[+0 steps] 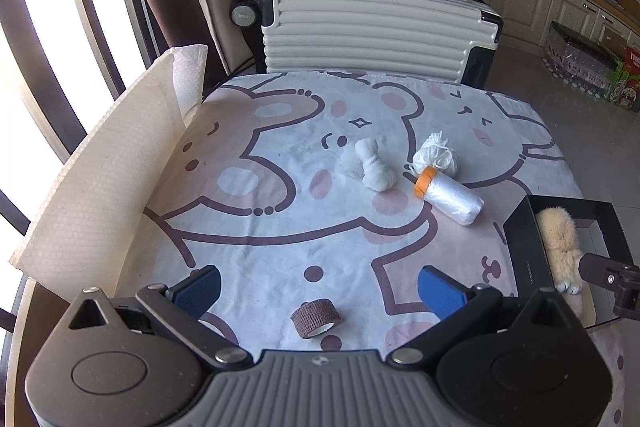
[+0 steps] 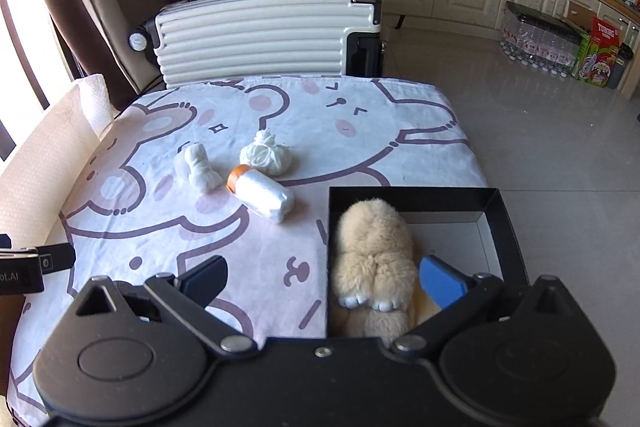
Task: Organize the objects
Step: 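Withdraw both tools from the box and move toward the bottle and tape roll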
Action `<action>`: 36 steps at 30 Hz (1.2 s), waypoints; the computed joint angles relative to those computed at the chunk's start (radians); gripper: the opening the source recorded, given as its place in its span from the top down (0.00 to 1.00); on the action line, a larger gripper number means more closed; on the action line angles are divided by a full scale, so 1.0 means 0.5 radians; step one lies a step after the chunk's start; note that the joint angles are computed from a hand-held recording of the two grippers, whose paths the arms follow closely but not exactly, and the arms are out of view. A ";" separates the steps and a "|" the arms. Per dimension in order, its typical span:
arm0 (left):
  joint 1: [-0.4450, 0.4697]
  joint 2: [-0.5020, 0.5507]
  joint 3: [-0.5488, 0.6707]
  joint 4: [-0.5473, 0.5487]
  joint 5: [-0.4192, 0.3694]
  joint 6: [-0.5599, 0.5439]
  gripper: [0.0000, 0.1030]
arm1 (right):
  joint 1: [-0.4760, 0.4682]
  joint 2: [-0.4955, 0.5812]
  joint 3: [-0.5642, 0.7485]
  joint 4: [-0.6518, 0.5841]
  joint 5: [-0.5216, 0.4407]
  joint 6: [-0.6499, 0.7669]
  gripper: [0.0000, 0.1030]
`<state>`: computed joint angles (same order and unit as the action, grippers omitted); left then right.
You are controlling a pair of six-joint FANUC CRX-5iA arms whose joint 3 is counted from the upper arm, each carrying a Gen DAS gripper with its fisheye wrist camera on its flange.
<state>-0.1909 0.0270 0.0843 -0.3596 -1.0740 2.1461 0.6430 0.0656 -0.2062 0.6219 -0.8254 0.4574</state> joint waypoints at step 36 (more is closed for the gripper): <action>0.282 -0.051 -0.205 0.206 0.302 -0.034 0.00 | -0.123 0.496 0.481 0.420 0.238 -0.450 0.00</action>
